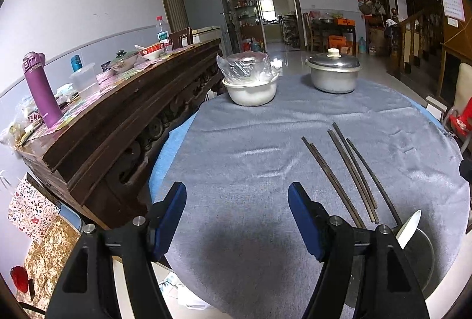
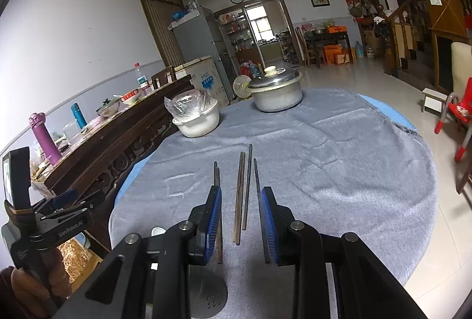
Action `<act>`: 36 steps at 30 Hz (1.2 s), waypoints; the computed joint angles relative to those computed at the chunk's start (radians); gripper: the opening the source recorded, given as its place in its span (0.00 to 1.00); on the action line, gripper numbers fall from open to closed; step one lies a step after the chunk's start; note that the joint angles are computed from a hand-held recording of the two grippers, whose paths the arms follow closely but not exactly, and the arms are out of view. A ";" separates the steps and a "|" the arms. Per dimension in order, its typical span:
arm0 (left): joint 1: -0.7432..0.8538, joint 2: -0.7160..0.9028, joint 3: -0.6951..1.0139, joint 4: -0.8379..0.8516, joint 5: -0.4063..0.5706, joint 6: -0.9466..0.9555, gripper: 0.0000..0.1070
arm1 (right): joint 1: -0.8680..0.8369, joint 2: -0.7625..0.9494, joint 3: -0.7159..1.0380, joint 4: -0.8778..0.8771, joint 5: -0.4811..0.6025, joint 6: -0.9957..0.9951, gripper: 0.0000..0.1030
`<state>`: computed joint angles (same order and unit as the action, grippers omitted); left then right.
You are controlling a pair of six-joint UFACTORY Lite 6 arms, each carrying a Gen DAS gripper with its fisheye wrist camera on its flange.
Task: Organize utensils
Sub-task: 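Move both tools toward the dark chopsticks on the cloth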
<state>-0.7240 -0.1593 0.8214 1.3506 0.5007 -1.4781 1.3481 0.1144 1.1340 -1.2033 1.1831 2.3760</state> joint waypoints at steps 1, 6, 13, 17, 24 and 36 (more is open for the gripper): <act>0.002 0.006 0.003 0.001 -0.003 -0.002 0.67 | -0.003 0.000 -0.002 0.000 -0.004 0.001 0.29; 0.014 0.047 0.028 0.006 -0.016 -0.002 0.67 | -0.031 -0.008 -0.023 -0.007 -0.044 0.012 0.29; 0.031 0.102 0.060 0.005 -0.034 -0.005 0.67 | -0.075 -0.021 -0.043 -0.017 -0.096 0.004 0.29; 0.039 0.142 0.088 0.007 -0.040 0.000 0.67 | -0.117 -0.021 -0.040 -0.022 -0.143 -0.022 0.29; 0.063 0.213 0.142 0.002 -0.056 0.011 0.67 | -0.225 -0.016 -0.019 -0.026 -0.273 -0.095 0.29; 0.105 0.433 0.358 -0.094 -0.102 0.152 0.67 | -0.533 0.018 -0.011 0.016 -0.652 -0.223 0.29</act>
